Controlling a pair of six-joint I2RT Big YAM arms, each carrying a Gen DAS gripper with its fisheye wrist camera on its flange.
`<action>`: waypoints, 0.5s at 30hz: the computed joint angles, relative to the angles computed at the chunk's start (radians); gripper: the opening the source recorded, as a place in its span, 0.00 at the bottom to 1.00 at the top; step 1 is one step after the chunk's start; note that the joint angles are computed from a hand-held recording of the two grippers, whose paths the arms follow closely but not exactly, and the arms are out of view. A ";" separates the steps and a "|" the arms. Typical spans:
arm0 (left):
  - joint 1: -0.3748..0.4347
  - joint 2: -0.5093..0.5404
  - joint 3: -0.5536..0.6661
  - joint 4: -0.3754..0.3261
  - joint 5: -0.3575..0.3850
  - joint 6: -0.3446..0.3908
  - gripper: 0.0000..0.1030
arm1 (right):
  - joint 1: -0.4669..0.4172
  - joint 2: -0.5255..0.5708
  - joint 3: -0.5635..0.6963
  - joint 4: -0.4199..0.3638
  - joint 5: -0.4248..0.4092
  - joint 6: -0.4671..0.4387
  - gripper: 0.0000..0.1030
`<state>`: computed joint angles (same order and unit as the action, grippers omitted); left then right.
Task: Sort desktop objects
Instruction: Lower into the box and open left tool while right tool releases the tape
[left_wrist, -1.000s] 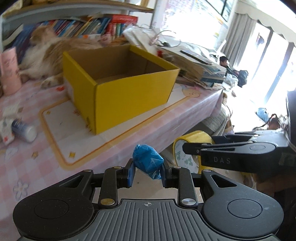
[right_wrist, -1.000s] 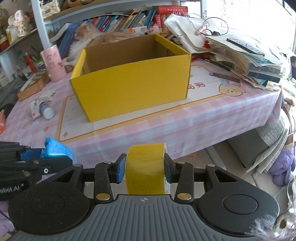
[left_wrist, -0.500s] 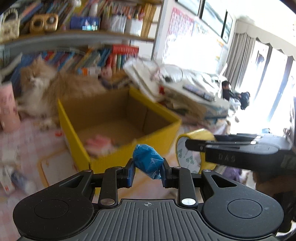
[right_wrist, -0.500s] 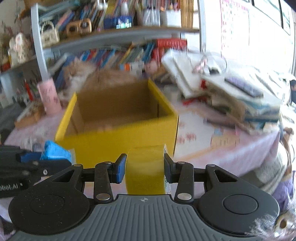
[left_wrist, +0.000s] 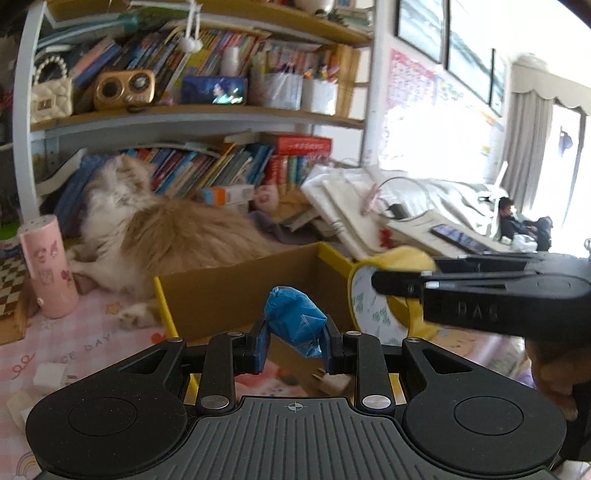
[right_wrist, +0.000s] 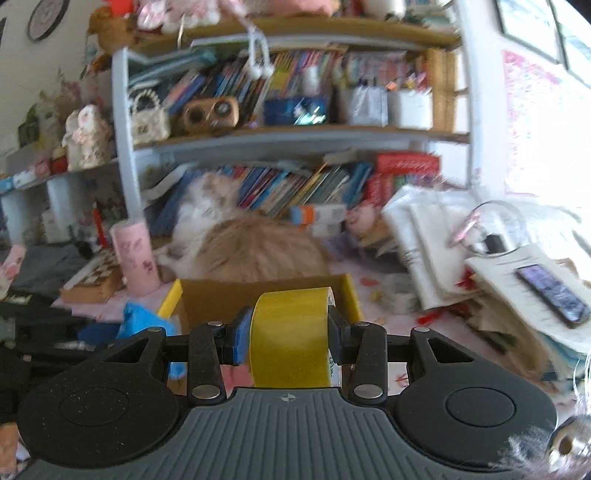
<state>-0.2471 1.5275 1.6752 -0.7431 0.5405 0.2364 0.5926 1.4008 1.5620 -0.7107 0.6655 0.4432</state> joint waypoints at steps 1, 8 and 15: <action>-0.004 0.011 0.009 -0.009 -0.018 -0.004 0.26 | -0.009 0.009 0.005 -0.003 -0.031 0.001 0.37; -0.032 0.054 0.018 -0.075 -0.127 0.027 0.26 | -0.056 0.058 0.009 -0.029 -0.197 -0.010 0.37; -0.049 0.077 0.033 -0.128 -0.169 0.049 0.26 | -0.091 0.078 -0.004 -0.055 -0.295 0.020 0.37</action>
